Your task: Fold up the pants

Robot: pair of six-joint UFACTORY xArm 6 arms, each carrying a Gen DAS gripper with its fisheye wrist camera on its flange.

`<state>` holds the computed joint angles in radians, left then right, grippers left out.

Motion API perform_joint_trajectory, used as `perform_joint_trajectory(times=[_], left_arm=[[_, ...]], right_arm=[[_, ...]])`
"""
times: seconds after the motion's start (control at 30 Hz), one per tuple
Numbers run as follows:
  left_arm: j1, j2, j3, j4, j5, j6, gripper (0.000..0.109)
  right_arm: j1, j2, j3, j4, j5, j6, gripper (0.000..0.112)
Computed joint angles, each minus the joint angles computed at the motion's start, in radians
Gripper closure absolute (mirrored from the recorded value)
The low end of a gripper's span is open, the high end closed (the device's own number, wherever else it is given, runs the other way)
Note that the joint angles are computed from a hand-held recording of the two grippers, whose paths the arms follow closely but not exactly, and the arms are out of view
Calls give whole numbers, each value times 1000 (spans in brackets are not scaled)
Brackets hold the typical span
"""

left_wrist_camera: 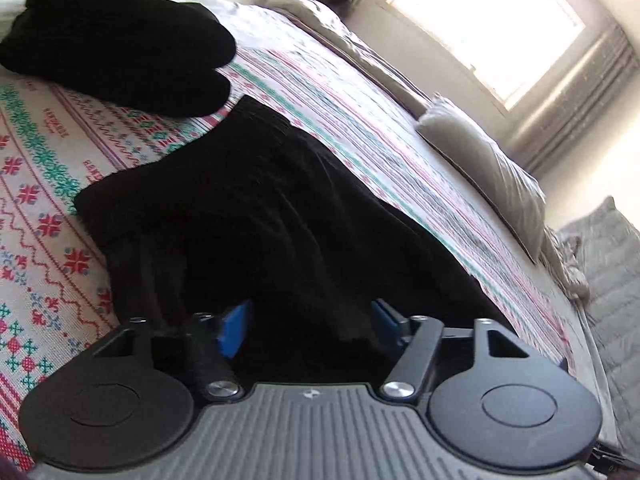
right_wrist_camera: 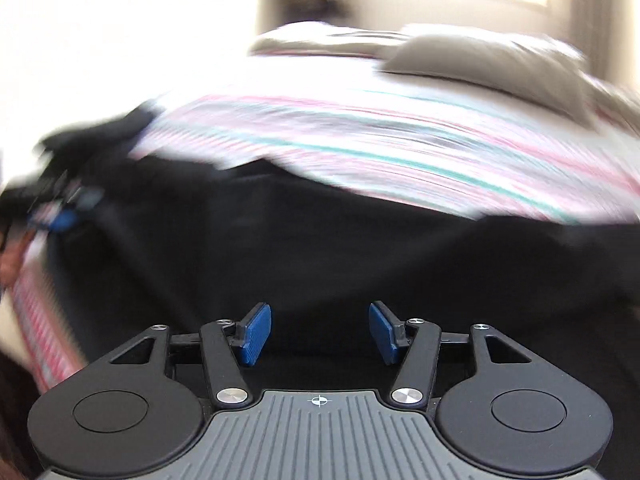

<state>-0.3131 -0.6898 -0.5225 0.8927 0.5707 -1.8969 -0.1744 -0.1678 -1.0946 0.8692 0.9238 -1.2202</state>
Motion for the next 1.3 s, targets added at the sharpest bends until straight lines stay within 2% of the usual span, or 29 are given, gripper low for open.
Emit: perform_joint_trajectory(times=[0.27,0.4,0.47,0.6,0.63,0.67,0.77,0.87,0.97,1.13,1.2,1.3], left_arm=[[-50,66,-70,68,110,-107,79],[-39,75,-72,80,101,-113,92],[-39,82,-78,84,104,-116,95],[-27,49,-53,84,98,-103,103],[-27,49,-57,85,102,-97,103],[-30,46,-59,86,106,-91,104],[-36,11,-59,88,118,-50,104],[-47,-54,-40,90,126,-18,104],[-57,-107,-29,-1,164,74,104],[-114,-149,-45,-118,328,273,104],[-123,-168,-27,-166,356,319,104],[-121,-206,13,-213,368,320,104]], right_arm=[[-96,230,-176,3,-136,276,58],[-142,349,-293,92,-84,361,62],[-136,396,-336,126,-89,389,71],[-128,457,-385,225,-102,354,79],[-126,464,-391,233,-100,341,88],[-120,469,-399,227,-108,331,103],[-111,414,-360,245,-146,256,109],[-131,328,-311,283,-146,187,110],[-161,227,-238,269,-148,156,110],[-199,76,-104,87,-135,170,111],[-222,27,-54,26,-96,169,111],[-239,-13,8,-50,-68,159,111]])
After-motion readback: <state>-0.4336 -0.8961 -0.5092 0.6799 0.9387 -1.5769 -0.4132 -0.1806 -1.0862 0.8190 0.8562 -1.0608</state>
